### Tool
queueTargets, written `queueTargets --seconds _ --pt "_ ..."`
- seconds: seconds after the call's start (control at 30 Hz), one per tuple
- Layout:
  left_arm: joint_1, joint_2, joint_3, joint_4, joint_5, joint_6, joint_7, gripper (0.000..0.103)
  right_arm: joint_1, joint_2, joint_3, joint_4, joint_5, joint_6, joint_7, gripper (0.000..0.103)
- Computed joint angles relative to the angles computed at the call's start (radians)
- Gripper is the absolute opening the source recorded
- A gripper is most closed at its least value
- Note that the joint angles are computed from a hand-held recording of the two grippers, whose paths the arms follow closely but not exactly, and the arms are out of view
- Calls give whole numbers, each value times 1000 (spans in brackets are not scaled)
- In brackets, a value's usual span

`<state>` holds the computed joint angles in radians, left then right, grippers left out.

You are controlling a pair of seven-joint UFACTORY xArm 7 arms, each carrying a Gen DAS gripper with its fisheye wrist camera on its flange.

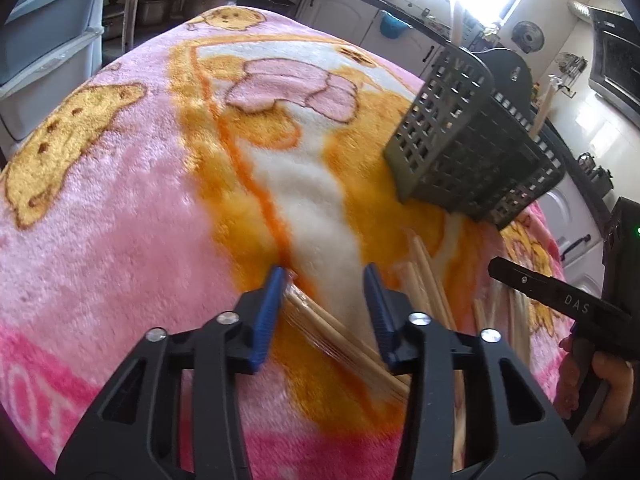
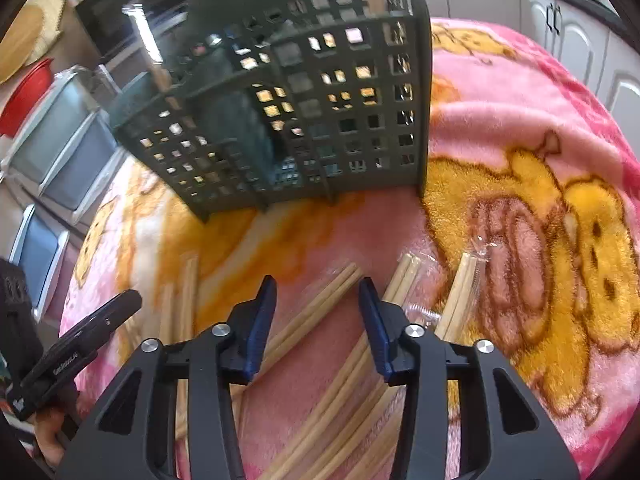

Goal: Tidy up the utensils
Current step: 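Open the left tool and reach back down to the chopstick pile, then close the left tool on another chopstick and lift it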

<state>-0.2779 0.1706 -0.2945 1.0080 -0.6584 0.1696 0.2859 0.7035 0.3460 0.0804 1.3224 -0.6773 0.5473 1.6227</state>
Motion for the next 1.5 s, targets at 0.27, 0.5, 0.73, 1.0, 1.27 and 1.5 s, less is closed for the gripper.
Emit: queueTargets --seconds 0.27,0.5,0.73,1.0,1.27,1.5 --pt "2 21 14 7 89 -27 -65 9 -11 27 -19 32 14 10 0 25" --pt "77 19 -66 11 -67 -25 77 4 -10 -17 -43 -33 -54 -67 90 9" --pt "92 -55 -88 29 -367 -4 356 2 -13 -154 -60 -140 -341 -190 321 7" --pt "-4 -126 -12 69 -408 -60 452 2 -44 -294 36 -175 -559 -80 416 6" --pt "-80 -149 57 130 -427 -56 503 2 -103 -341 153 -149 -623 66 406 6" --pt "-136 -167 63 170 -479 -25 608 2 -137 -410 220 -184 -651 115 426 5"
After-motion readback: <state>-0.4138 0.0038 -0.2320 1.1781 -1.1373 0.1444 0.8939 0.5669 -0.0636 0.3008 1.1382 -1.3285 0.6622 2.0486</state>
